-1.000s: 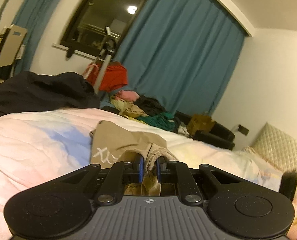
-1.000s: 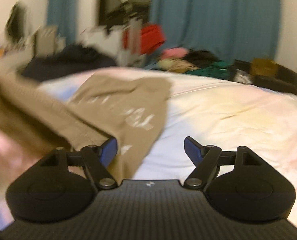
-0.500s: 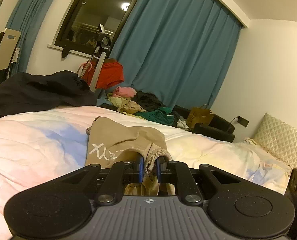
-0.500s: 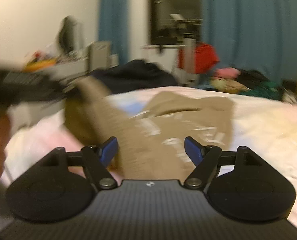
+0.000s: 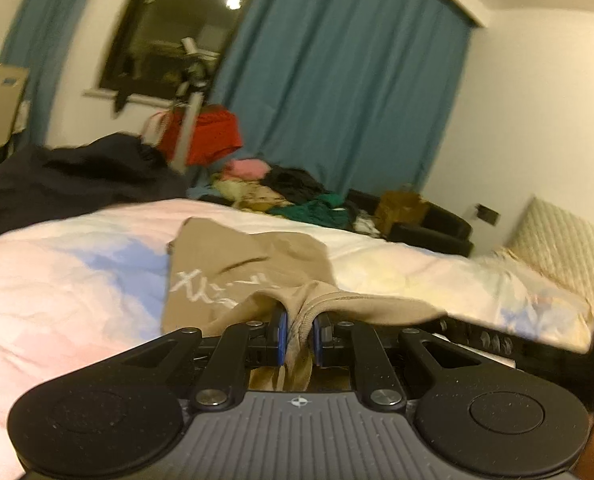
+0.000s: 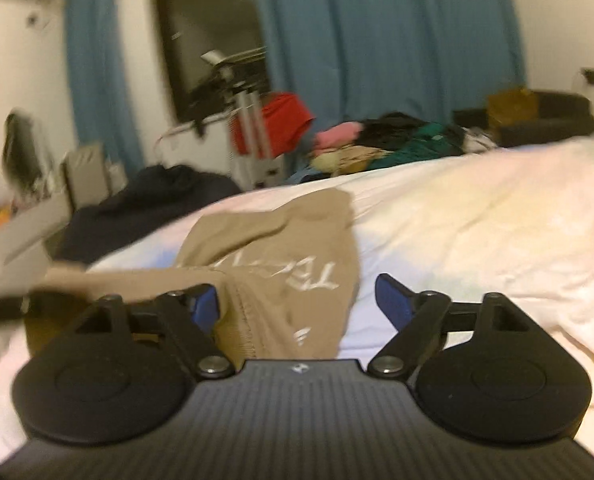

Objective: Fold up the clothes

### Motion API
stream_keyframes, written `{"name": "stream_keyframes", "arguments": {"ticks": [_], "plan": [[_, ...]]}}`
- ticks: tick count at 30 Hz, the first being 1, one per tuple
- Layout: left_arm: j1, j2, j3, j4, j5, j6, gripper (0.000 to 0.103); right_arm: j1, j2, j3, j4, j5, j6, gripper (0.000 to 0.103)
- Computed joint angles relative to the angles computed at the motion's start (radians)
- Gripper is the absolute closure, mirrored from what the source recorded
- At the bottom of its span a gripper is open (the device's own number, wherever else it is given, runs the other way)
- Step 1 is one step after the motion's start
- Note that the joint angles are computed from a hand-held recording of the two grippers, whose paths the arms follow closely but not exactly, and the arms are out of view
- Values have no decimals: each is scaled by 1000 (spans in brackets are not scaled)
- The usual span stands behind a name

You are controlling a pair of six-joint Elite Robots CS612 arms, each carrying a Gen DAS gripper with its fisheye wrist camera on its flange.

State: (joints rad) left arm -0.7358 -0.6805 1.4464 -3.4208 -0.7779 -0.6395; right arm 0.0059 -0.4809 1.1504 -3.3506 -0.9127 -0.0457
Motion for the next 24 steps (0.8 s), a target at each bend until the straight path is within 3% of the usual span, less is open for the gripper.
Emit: {"name": "stream_keyframes", "arguments": {"ticks": [2,5,11,13,15,16,19,21,23,24], "plan": [[-6,12,-14,-29,4,53,90,1,-6,5,53,-25,-37,20],[-13,25,-29,-71,27,100,90,11,-24,23,169,-65,-168,22],[-22,27,-19,-145,152,41,92,23,-65,69,327,-122,-405,22],[-20,16,-3,-143,173,-13,92,18,-63,69,303,-114,-379,22],[-15,1,17,-111,170,-88,92,4,-56,65,208,-77,-267,23],[-12,-7,27,-91,161,-122,92,-3,-48,61,138,-54,-202,27],[-3,-26,43,-4,117,-181,91,-17,-33,45,20,21,-118,55],[0,-34,44,47,94,-186,91,-18,-31,45,27,44,-115,78],[2,-38,42,95,77,-192,90,-19,-29,44,47,58,-119,89],[4,-42,42,123,68,-198,89,-19,-28,42,55,66,-121,90]]}}
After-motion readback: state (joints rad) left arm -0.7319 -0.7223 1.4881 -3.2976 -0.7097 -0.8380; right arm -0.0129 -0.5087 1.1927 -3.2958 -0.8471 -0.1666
